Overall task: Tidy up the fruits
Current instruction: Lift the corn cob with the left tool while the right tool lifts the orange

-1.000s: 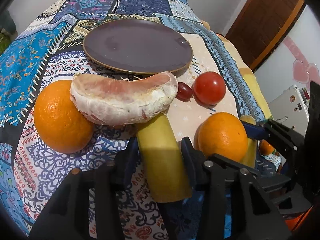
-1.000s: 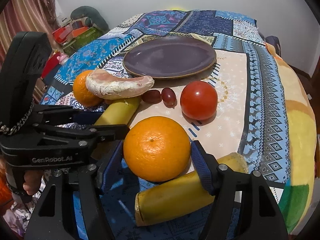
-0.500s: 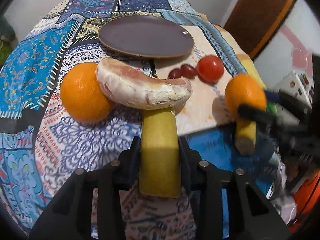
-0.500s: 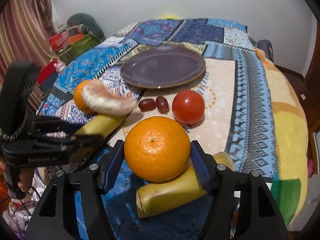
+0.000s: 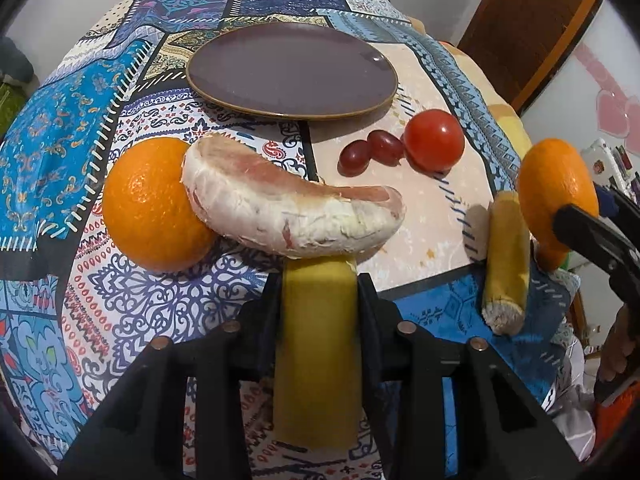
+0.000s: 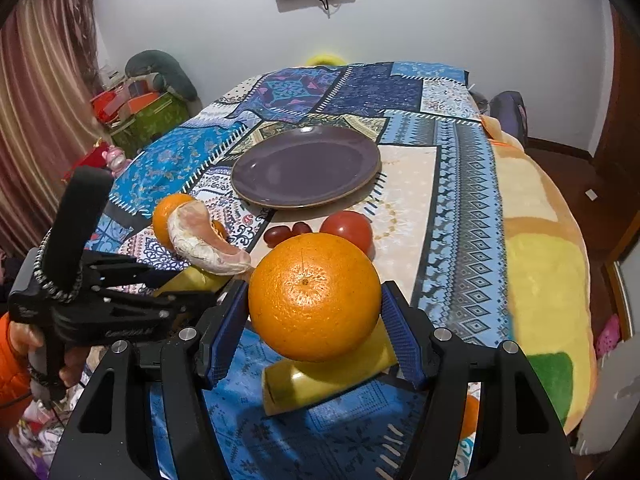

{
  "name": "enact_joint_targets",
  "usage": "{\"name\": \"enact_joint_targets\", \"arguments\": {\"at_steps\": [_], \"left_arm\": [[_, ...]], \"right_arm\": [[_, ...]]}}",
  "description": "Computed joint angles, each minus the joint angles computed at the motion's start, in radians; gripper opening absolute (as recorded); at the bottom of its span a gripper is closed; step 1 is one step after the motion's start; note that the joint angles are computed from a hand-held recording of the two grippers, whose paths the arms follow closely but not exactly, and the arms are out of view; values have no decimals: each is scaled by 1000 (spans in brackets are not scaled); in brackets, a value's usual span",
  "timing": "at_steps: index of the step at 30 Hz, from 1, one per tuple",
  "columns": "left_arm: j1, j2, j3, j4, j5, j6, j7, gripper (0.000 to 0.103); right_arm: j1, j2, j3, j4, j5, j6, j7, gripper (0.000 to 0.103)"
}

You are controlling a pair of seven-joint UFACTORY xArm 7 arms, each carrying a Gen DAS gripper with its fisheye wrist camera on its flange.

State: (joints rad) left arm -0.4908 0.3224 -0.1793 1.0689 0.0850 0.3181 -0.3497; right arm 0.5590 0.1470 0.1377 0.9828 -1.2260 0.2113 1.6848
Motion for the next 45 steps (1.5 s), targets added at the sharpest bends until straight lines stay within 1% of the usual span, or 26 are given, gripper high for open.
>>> {"name": "enact_joint_targets", "arguments": {"at_steps": [4,9,10,11,12,15,17,18,19,21,22,24,26,28,31,37,39,41,45], "left_arm": [[22,-29,-22,-30,-42,-25,20,36],[21,-121,-20,-101,-41,-86,14,35],[17,-143,-18,-118,-34,-99,8,33],[12,-166,-13,-132,-18,-111,-4,11],[16,-180,-18,-136,-19,-113,5,0],[24,-219,-22,-140,-11,-114,14,0],[10,-228,-2,-138,69,-101,-50,0],[14,-230,-5,-139,72,-94,-48,0],[26,-229,-19,-140,35,-81,-13,0],[28,-229,-26,-148,18,-60,-8,0],[31,-229,-33,-155,-3,-48,8,2],[36,-232,-44,-167,-46,-23,45,8],[31,-234,-45,-181,-49,-11,42,27],[32,-230,-51,-187,-78,0,62,38],[30,-217,-57,-184,-109,21,90,39],[29,-163,-59,-161,-142,57,116,39],[23,-151,-55,-162,-132,51,109,39],[9,-149,-40,-171,-87,27,75,35],[0,-159,-29,-186,-38,-6,37,34]], "right_arm": [[0,-11,3,-5,-5,11,7,63],[-2,-22,15,-3,-9,34,9,63],[-2,-24,17,-1,-10,38,8,63],[-2,-27,20,2,-12,44,9,63],[-3,-29,22,4,-12,47,8,63],[-4,-36,29,12,-17,58,6,63],[-3,-40,35,15,-20,67,6,63],[-2,-43,38,17,-24,70,8,63],[-2,-45,40,18,-29,71,13,63],[-3,-49,45,17,-32,72,17,63],[-4,-50,47,17,-31,73,15,63],[-5,-52,51,16,-28,74,11,63],[-4,-51,53,16,-22,79,7,63],[-5,-52,54,15,-19,78,9,63],[-6,-54,54,12,-21,74,16,63],[-5,-60,60,7,-16,78,9,63],[-5,-60,60,8,-17,78,11,63],[-5,-58,60,7,-17,77,12,63],[-4,-54,59,9,-14,80,12,63]]}}
